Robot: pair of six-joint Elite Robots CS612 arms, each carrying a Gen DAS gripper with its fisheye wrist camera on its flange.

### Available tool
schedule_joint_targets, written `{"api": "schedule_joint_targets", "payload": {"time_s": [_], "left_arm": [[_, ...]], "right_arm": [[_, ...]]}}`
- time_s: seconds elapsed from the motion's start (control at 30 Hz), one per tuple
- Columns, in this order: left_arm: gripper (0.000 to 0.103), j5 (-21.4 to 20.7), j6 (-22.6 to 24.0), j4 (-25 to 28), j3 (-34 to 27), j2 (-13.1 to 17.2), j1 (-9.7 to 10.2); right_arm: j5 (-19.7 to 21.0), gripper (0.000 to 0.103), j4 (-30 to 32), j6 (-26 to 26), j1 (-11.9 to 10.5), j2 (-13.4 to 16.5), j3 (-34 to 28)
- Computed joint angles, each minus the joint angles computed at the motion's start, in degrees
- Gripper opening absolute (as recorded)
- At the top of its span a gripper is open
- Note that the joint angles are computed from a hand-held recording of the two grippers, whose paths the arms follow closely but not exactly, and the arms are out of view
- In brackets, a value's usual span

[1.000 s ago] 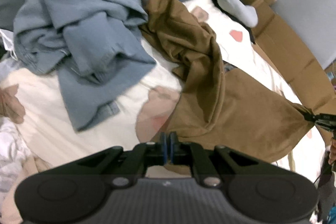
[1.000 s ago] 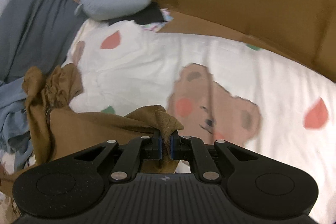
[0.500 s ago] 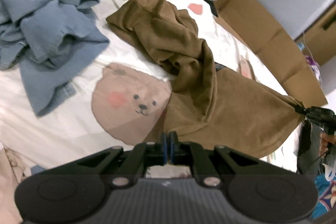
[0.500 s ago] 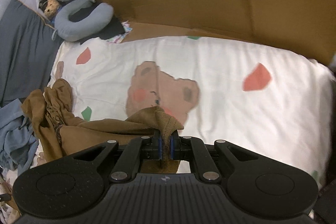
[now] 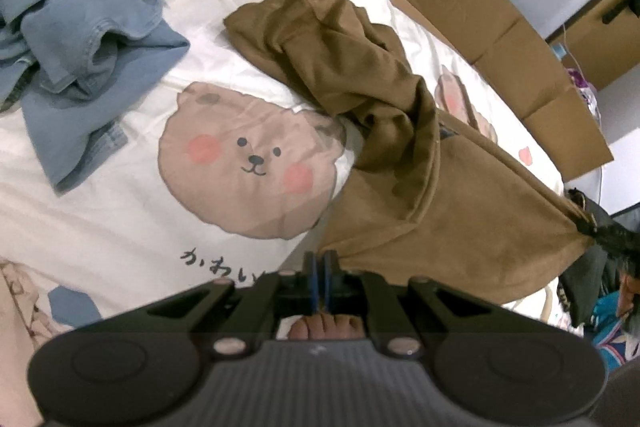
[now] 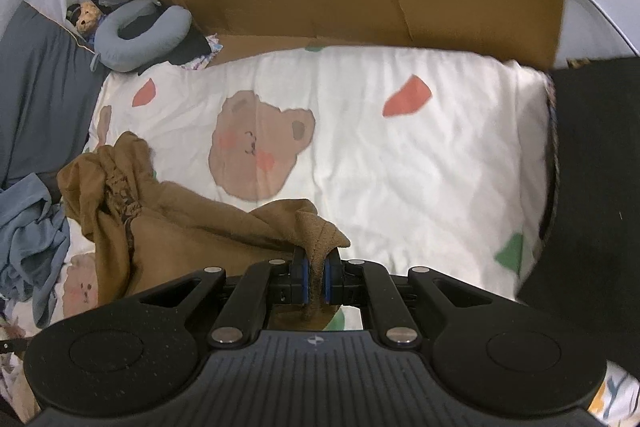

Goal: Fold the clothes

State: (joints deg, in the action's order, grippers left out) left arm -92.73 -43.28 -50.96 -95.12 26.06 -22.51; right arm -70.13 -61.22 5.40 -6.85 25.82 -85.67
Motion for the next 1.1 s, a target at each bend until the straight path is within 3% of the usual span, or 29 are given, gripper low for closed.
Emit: {"api": "schedule_joint_targets", "payload": {"time_s": [0.2,0.47,0.6,0.83,1.1], "left_arm": [[0.006,-3.3,-1.7,0.3,-1.5,0.3,0.75],[0.031,-1.2,-1.8,0.2,-0.5,-0.2,1.69],[0.045,-0.1,-0.2,-2.5,1.3,-0.5,2.42],[0.052,-0.8,4.5,-8.4,6.5,-1.3,3.88],[0.058,-2.9,9.1,-16.2,13.9,-2.9,3.81]], "right_arm": [[-0.4,0.005,4.3,-0.4,-0.6,0.7,-3.1],[-2.8,0.005,9.3,1.1,-1.9,1.6,-7.2],[-4.5,0.005,11.7,2.4,-2.5,2.3,-9.8],[-7.4,0.005,17.0,5.3,-4.0,3.3,-14.1],[-9.6,0.006,23.1,8.4,-4.7,4.3,-17.5]]}}
